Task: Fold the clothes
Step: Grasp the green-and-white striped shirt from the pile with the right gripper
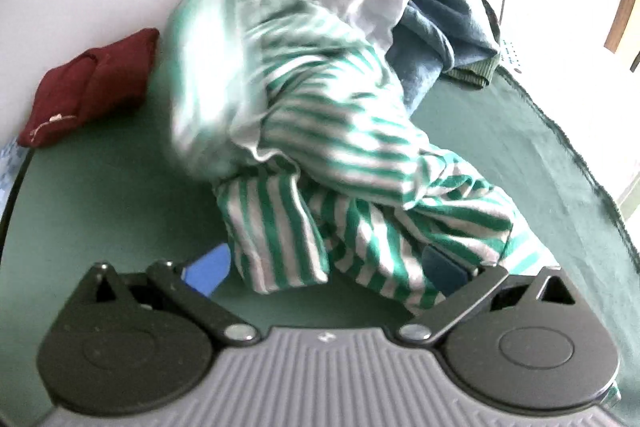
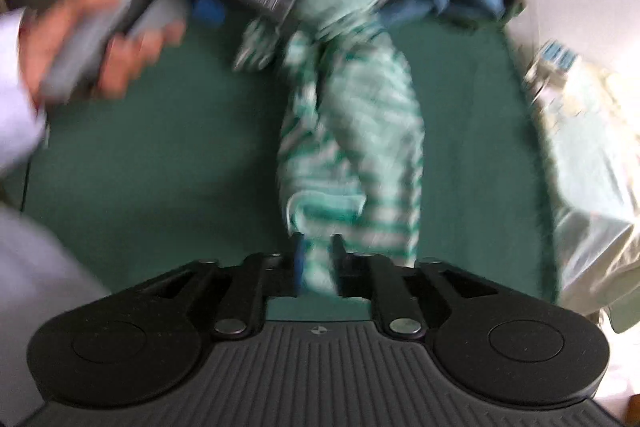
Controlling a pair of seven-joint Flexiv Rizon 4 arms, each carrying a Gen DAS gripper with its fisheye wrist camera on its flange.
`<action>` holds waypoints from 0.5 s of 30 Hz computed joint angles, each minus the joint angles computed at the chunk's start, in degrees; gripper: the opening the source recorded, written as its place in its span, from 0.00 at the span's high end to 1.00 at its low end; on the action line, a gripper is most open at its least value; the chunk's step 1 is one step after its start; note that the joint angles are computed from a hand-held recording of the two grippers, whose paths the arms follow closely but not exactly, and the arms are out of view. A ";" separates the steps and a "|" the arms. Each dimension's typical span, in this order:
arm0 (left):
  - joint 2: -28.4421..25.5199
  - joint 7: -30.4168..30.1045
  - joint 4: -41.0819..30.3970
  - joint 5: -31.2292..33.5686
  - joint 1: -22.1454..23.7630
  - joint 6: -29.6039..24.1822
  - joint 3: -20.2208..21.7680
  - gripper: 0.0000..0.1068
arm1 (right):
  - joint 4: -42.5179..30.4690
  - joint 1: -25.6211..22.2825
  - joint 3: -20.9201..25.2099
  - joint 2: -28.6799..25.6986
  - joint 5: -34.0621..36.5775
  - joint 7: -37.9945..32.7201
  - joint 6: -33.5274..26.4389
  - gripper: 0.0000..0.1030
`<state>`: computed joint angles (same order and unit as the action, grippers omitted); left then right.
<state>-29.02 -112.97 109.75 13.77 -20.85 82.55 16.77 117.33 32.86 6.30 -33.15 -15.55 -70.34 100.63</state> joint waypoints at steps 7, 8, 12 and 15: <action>2.08 -10.86 1.98 8.11 -7.61 -2.85 10.16 0.04 | -17.07 6.38 -9.29 -10.99 10.44 5.98 7.45 0.34; 2.81 -12.56 2.79 9.41 -7.92 -3.51 11.14 0.04 | -20.83 5.93 -8.88 -13.15 9.78 6.77 6.25 0.34; 5.99 -20.66 6.41 14.21 -9.11 -6.92 14.44 0.04 | -33.94 4.24 -3.87 -20.46 1.73 4.01 0.38 0.27; 7.72 -24.72 8.10 16.28 -8.05 -9.29 14.15 0.04 | -43.55 8.39 -7.39 -26.14 -0.89 6.24 -3.57 0.26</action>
<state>-21.30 -137.69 117.84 30.06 -28.90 73.26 30.93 73.78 41.25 -1.09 -59.29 -16.45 -64.10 97.06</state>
